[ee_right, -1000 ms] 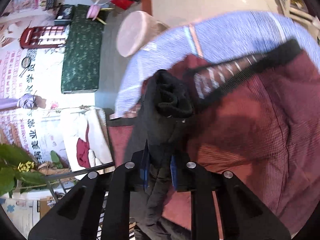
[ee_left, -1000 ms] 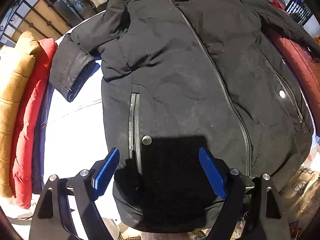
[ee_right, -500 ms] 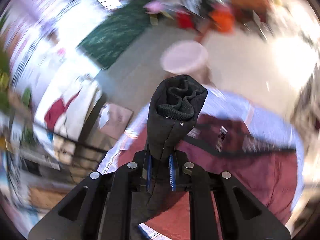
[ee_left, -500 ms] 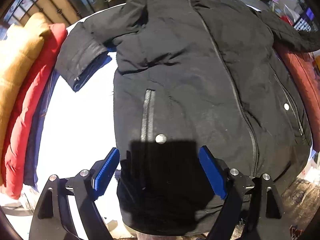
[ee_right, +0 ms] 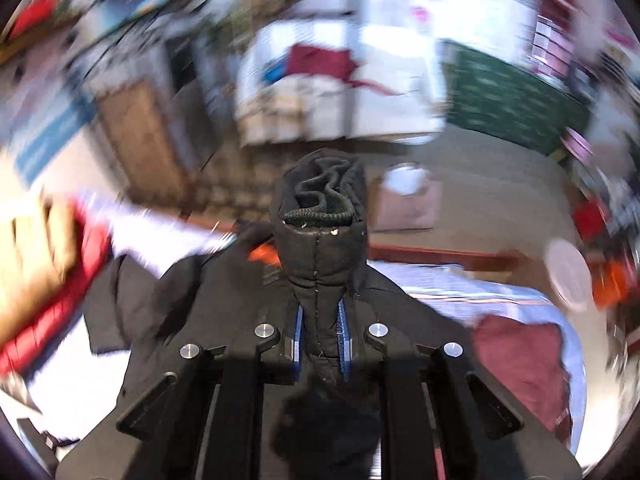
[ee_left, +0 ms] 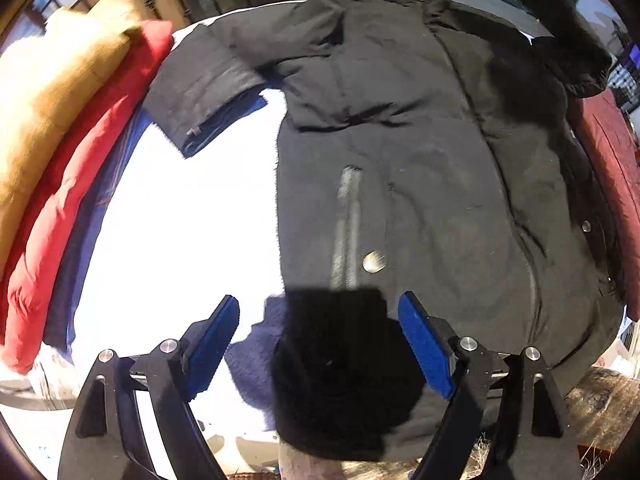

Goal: Fold large clothes
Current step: 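Grasp the jacket sleeve cuff with the right tool and lift it, then lay the held sleeve across the jacket body and open the right tool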

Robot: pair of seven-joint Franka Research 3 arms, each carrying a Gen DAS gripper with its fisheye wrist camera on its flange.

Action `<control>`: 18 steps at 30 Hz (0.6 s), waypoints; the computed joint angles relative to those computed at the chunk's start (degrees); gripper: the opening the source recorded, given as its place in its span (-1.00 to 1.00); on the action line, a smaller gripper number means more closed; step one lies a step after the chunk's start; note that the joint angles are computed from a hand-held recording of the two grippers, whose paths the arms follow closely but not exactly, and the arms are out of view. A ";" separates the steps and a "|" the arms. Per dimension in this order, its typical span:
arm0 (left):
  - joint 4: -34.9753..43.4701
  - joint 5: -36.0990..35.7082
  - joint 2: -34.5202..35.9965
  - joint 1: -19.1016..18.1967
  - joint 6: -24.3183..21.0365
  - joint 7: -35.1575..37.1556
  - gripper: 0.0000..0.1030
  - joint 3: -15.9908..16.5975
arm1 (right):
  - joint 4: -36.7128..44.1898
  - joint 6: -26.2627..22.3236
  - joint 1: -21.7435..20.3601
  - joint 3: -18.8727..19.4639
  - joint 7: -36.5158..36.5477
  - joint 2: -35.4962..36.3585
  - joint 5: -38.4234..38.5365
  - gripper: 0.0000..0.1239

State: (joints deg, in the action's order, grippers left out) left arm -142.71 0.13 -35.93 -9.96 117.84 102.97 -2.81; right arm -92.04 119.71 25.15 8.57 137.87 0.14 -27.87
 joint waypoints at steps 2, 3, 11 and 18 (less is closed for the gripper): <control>-0.54 0.57 -0.66 1.13 -0.82 -0.36 0.54 0.69 | 4.88 -1.70 2.03 1.06 -1.87 5.72 -1.11 -0.77; -0.81 0.82 -0.96 1.65 -1.15 -0.56 0.54 0.93 | 7.67 -2.70 3.47 1.12 -2.51 8.73 -1.44 -0.77; -2.01 2.70 -2.02 5.43 -2.45 -0.39 0.54 3.07 | 22.77 -10.01 11.89 -1.92 -8.68 24.25 1.04 -0.75; -0.65 1.24 0.71 5.77 -0.94 1.40 0.54 3.38 | 19.10 -11.32 14.66 -5.10 -8.62 23.66 5.47 0.04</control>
State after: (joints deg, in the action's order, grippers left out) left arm -143.35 1.38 -35.22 -4.19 116.90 104.37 0.57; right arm -72.95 108.39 39.81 3.48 129.25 23.80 -22.41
